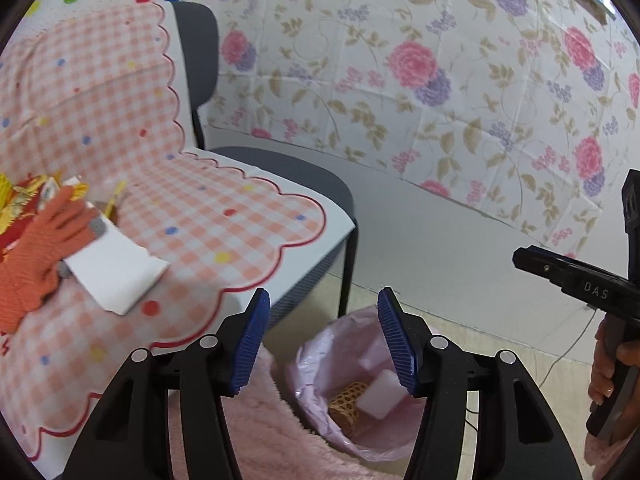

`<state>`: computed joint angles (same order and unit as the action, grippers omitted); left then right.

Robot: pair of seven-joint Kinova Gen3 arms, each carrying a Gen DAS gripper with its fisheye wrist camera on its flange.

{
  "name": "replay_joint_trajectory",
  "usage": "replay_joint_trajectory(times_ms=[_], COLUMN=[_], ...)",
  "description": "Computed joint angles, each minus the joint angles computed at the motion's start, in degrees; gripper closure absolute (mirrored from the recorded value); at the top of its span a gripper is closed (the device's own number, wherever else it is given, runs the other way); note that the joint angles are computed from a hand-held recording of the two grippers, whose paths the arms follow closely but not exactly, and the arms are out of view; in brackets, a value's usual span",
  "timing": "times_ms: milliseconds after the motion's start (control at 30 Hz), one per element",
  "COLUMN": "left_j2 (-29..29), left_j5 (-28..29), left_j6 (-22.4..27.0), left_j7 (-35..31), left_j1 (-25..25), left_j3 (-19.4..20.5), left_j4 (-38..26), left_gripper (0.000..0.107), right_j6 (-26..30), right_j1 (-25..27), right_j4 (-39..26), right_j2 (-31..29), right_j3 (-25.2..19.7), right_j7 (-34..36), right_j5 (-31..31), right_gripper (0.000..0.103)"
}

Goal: Collect trash
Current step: 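Carry both items to the bin and open both grippers to drop them, then return both grippers to the chair and reach the right gripper to the orange glove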

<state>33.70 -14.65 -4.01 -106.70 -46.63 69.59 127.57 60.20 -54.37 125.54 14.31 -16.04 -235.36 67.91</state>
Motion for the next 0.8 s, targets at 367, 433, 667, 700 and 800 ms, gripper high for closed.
replay_joint_trajectory(times_ms=[367, 433, 667, 700, 800], left_j2=[-5.8, -6.4, -10.4, -10.7, -12.3], left_j5=[0.8, 1.1, 3.5, 3.4, 2.7], left_j6=[0.2, 0.8, 0.4, 0.0, -0.5], left_j7=[2.9, 3.4, 6.3, 6.8, 8.9], left_j1=[-8.6, -10.0, -13.6, -14.0, -14.9], left_j3=[1.6, 1.2, -4.5, -4.9, -8.0], left_j4=[0.6, 0.0, -2.3, -2.4, -3.6], left_gripper=[0.046, 0.046, 0.042, 0.041, 0.039], right_j6=[-2.2, -4.2, -12.9, -14.1, -18.4], right_j1=[1.0, 1.8, 4.5, 4.7, 5.5], right_j4=[-5.6, -7.5, -16.6, -18.0, -22.9], right_j2=[1.5, 2.5, 6.7, 7.3, 9.6], right_j3=[0.8, 1.4, 4.2, 4.7, 6.2], right_j7=[7.7, 10.3, 21.7, 23.2, 28.5], right_j5=[5.8, 7.9, 13.3, 13.6, 14.0], right_gripper=[0.067, 0.067, 0.067, 0.067, 0.067])
